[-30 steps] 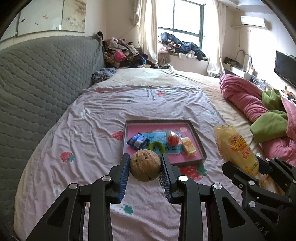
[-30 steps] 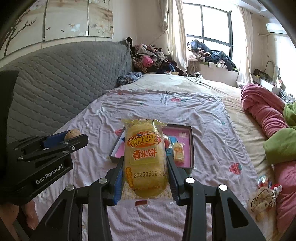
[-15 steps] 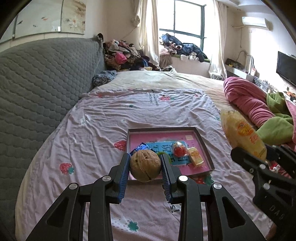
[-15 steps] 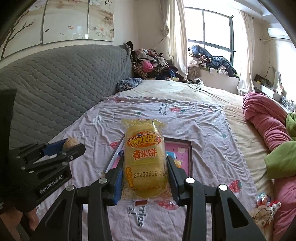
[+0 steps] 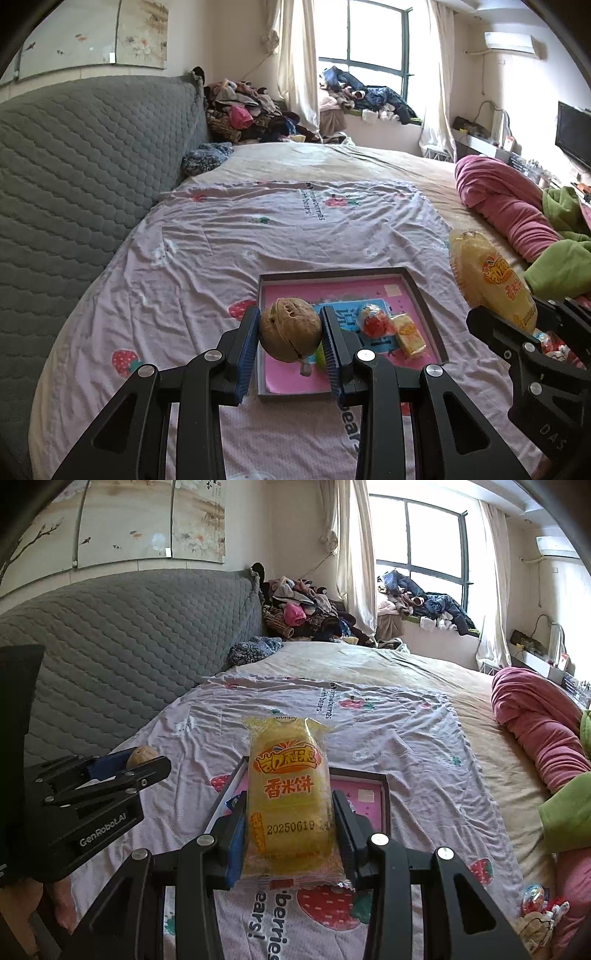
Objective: Organize objects
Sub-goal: 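Lift and carry the ball with the left tool while the right tool carries the bread packet to the tray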
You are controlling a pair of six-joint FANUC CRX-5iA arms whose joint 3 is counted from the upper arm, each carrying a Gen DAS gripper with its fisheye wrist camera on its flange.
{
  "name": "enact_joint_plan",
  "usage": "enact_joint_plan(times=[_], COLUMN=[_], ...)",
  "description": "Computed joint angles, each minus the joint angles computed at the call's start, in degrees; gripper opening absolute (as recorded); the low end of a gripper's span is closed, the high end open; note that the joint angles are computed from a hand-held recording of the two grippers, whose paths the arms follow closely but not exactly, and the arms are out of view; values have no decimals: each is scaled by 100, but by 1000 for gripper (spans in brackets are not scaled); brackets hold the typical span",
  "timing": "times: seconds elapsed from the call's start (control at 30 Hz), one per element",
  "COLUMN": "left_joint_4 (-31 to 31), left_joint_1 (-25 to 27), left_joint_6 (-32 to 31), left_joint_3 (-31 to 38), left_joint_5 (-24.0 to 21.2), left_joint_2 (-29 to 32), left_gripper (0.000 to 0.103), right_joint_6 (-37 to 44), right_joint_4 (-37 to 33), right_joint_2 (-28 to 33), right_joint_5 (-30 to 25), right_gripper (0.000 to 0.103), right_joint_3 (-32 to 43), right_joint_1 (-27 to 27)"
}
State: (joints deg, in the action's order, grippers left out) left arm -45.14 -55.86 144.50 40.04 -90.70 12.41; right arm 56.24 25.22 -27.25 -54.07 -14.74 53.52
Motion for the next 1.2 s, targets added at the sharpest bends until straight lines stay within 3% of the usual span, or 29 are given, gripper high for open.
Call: enact_joint_plan(times=[0.7, 1.2], left_joint_4=[898, 1287], left_joint_1=[894, 1309], left_joint_6=[274, 353], left_joint_3=[-1253, -1919], left_joint_5=[1265, 1937], left_joint_2=[170, 267], left_gripper=[34, 34], right_joint_6=[670, 1021], right_joint_4=[-994, -1420], right_joint_2=[768, 1400], right_joint_5=[761, 996], right_gripper=[42, 42], right_joint_3=[-408, -456], right_joint_1=[-756, -849])
